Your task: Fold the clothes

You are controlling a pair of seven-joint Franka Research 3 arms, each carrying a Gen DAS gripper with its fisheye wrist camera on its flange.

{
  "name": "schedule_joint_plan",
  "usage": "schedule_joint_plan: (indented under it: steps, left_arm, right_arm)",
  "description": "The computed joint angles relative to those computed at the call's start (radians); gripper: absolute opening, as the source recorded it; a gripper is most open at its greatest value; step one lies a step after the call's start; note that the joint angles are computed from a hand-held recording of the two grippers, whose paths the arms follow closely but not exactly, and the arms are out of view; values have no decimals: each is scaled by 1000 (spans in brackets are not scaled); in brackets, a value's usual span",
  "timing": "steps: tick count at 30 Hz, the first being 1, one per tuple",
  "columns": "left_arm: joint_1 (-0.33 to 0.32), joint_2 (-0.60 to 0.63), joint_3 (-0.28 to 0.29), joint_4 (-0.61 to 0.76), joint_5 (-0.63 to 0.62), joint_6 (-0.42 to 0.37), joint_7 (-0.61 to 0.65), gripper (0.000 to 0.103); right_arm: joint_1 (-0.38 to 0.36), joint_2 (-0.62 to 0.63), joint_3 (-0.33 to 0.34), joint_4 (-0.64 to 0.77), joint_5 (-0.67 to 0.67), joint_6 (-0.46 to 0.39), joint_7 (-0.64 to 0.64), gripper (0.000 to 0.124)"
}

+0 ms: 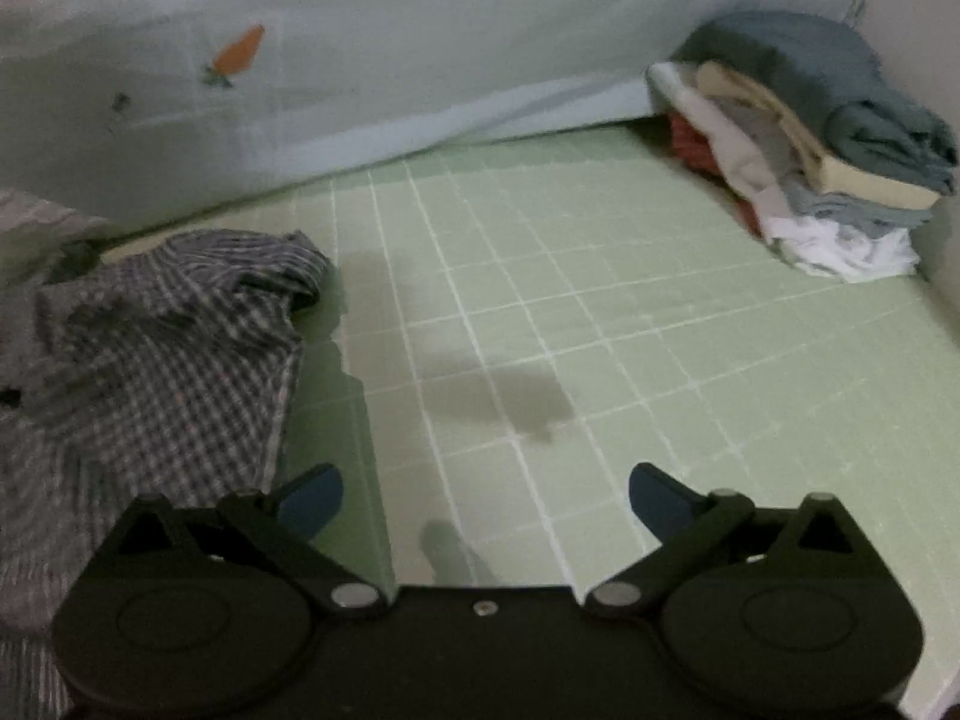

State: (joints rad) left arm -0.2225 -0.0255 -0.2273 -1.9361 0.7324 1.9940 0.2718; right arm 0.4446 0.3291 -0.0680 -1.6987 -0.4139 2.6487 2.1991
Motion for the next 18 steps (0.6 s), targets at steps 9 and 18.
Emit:
schedule_joint_plan:
  steps: [9, 18]
  left_arm:
    - [80, 99, 70, 39, -150, 82, 93, 96]
    - [113, 94, 84, -48, -270, 142, 67, 103]
  right_arm:
    - [63, 350, -38, 508, 26, -214, -103, 103]
    - [52, 513, -10, 761, 171, -276, -249, 102]
